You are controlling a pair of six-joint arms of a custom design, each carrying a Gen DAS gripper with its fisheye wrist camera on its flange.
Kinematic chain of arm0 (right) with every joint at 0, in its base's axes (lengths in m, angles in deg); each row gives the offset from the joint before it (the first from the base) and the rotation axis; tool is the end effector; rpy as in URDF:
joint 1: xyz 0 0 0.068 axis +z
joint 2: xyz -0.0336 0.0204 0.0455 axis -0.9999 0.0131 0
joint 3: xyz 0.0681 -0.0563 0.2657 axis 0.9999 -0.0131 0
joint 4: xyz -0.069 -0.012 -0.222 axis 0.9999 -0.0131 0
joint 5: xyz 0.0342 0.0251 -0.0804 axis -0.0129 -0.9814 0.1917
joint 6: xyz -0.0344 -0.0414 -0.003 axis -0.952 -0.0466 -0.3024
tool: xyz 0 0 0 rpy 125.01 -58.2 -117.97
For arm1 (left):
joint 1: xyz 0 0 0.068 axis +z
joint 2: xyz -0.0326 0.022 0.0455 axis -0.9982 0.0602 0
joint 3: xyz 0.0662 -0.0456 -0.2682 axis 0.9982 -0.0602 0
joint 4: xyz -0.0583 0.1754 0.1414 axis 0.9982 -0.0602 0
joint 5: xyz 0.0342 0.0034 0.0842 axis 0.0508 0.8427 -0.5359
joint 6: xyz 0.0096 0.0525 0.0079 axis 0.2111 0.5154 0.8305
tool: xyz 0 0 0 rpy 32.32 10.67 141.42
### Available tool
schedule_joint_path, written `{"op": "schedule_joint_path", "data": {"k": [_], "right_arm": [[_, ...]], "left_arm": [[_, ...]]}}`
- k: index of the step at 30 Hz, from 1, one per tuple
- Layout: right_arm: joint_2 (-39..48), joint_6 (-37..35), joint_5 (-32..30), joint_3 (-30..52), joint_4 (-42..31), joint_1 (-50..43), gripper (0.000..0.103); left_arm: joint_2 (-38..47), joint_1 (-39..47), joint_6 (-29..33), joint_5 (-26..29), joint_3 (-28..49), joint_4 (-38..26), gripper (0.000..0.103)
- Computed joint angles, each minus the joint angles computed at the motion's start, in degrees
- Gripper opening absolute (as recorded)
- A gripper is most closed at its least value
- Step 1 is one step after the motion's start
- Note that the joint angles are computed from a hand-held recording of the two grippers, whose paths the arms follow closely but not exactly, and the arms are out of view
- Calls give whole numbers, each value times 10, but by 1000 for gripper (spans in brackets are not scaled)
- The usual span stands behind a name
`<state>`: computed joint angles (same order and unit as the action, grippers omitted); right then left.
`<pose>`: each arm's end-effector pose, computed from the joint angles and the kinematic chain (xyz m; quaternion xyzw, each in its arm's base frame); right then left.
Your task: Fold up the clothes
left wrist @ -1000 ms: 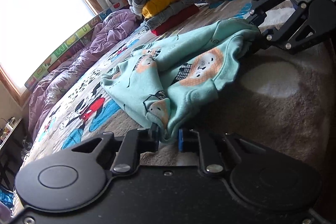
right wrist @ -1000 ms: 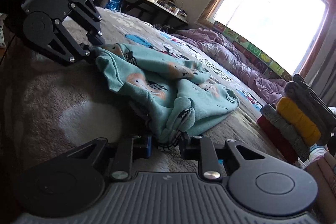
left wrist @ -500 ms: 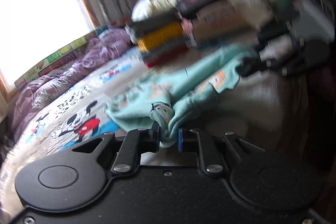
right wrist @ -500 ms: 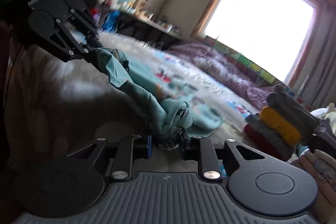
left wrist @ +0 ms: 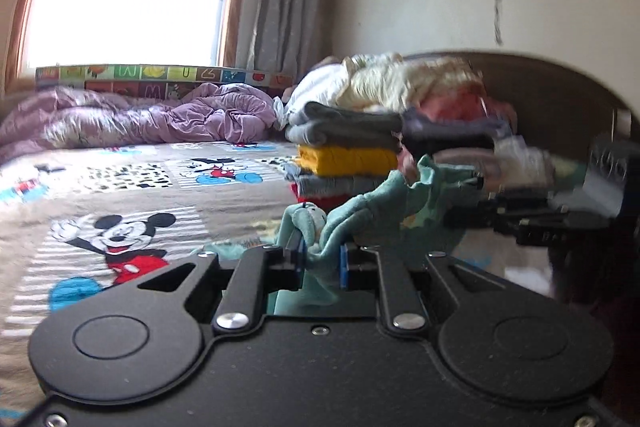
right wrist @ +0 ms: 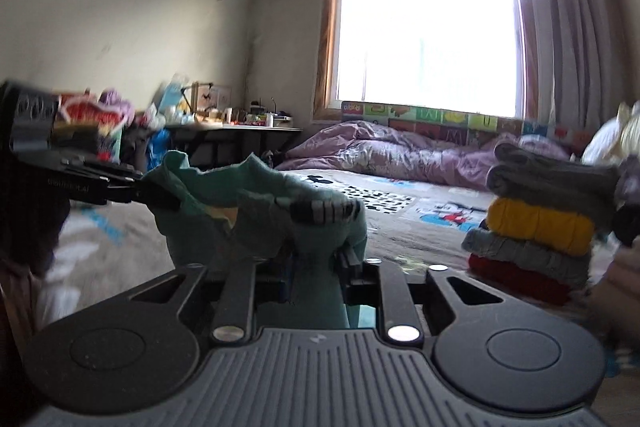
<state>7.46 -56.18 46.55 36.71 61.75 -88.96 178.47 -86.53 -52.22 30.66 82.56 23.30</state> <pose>0.2012 0.0163 0.1656 -0.1743 0.7406 0.1449 0.6326 0.2748 -0.0235 0.1714 0.2297 0.7383 -0.2650 0.5762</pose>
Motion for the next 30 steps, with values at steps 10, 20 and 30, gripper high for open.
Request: {"op": "schedule_joint_path", "data": {"k": [10,20,30], "right_arm": [[219,163,-99,228,-23,-56,12],[378,324,-169,446,-115,-75,12],[504,426,-185,604,-207,-83,12]], "left_arm": [[155,4,-125,50,224,-88,14],[298,17,-309,90,443,-205,14],[377,27,-408,72,575,-299,25]]}}
